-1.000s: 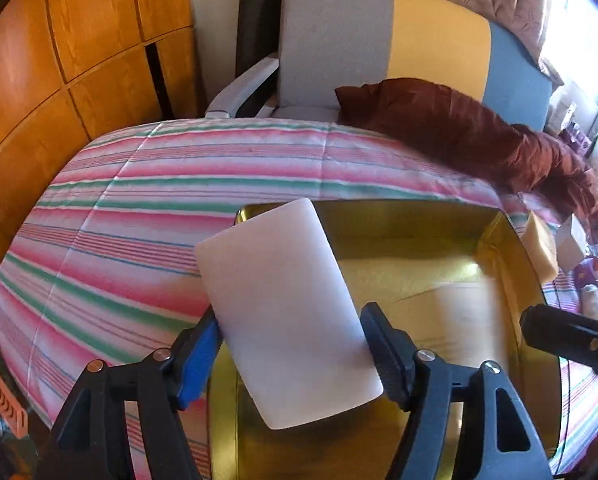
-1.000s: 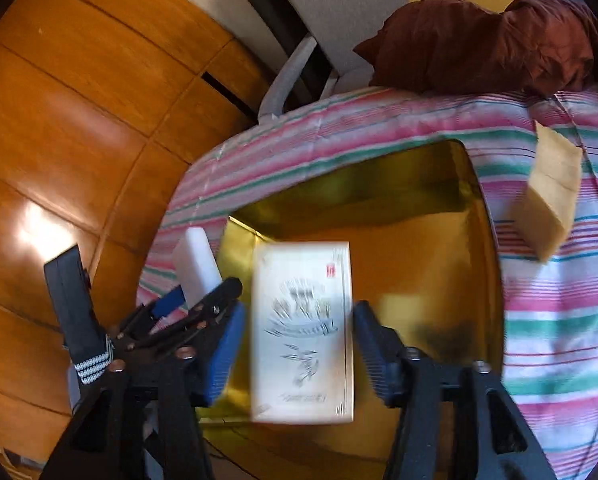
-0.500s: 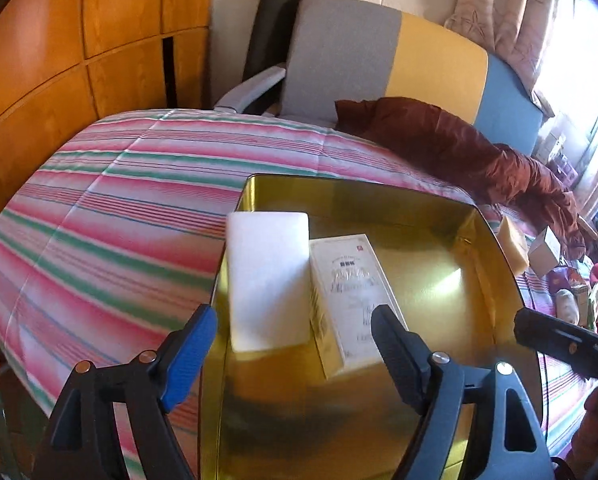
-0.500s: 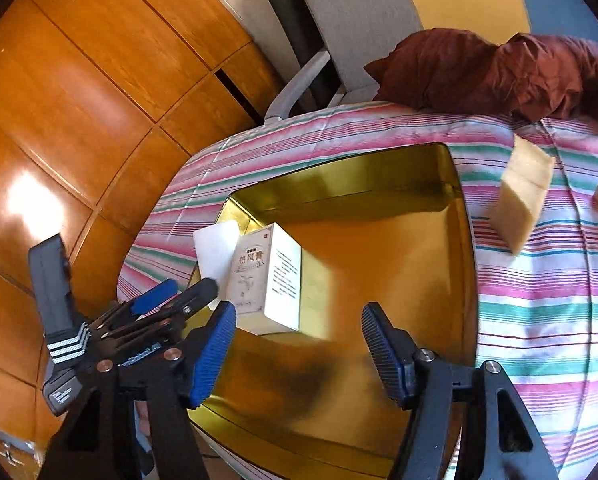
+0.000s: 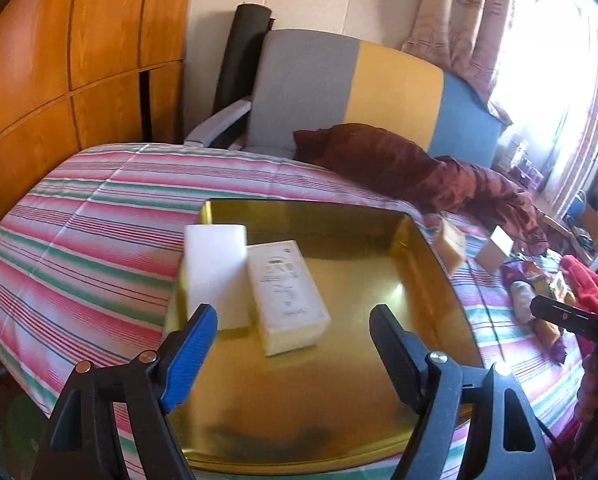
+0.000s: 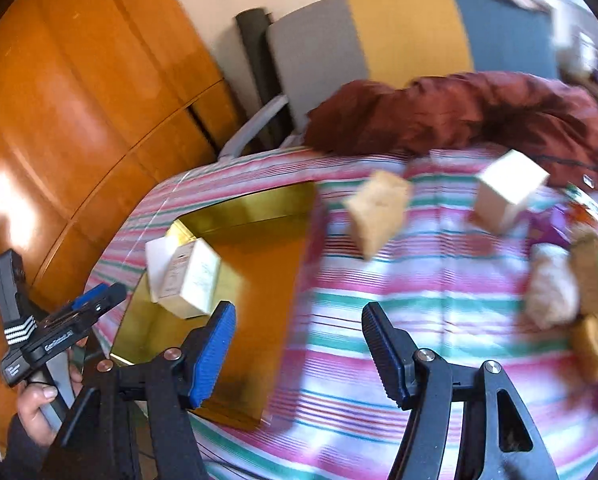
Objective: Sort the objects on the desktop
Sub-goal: 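Move both grippers away from the tray back toward the item pile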
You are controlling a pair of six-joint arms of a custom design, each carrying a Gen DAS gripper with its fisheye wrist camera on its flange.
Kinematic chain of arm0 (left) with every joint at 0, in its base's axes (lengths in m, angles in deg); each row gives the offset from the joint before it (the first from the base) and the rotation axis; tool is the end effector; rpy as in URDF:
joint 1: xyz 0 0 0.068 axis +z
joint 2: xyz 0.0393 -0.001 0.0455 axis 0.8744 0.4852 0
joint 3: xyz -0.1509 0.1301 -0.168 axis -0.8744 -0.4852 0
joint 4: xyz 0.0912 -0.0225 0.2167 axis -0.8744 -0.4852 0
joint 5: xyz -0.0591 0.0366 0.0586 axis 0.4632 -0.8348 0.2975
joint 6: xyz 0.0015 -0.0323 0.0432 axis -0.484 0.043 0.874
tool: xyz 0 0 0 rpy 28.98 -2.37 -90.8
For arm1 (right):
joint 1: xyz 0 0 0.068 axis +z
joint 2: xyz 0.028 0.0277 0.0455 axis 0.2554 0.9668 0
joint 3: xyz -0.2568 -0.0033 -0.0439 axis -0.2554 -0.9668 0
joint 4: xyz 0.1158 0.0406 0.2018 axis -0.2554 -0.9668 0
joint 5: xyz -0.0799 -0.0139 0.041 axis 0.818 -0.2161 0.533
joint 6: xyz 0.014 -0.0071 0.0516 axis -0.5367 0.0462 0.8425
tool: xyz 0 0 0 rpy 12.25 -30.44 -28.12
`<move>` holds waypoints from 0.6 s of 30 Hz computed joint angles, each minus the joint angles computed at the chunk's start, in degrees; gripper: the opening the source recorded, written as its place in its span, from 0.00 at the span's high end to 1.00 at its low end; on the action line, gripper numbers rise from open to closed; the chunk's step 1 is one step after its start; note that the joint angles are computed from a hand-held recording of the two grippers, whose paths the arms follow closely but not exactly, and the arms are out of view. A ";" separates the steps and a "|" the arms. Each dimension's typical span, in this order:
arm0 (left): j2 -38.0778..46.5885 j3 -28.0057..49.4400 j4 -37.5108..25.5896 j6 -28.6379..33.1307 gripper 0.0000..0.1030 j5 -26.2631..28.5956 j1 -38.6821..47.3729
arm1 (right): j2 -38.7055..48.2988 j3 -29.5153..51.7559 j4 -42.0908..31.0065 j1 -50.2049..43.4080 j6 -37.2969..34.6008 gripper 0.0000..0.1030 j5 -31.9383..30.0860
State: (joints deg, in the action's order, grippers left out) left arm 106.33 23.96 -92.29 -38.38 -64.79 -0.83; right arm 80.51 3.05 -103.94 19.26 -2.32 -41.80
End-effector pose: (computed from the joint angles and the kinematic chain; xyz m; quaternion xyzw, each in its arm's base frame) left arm 0.1025 -0.1418 0.2125 -0.1443 0.9095 -0.0317 0.3887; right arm 0.2052 0.0374 0.2068 -0.2277 0.8907 0.2803 0.2760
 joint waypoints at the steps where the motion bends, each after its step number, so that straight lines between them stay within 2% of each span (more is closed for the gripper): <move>1: 0.38 0.44 0.31 0.19 0.23 -0.06 -0.14 | 0.29 0.48 -1.75 -3.50 -2.21 0.35 -1.04; 6: 0.97 3.88 -0.02 0.43 0.23 -1.57 -2.98 | 0.88 2.18 -9.22 -15.46 -10.97 0.32 -4.35; 11: 4.88 8.49 -1.82 1.07 0.23 -4.52 -6.79 | -0.71 1.97 -15.64 -24.63 -21.42 0.26 -4.48; 18: 8.90 9.48 7.24 5.40 0.23 0.12 -6.15 | 5.71 5.10 -18.08 -36.53 -27.69 0.23 -1.76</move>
State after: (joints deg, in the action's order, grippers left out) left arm 115.23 33.44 -85.04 -32.98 -64.67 -6.99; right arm 86.23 8.15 -122.03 -17.27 -30.01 -43.56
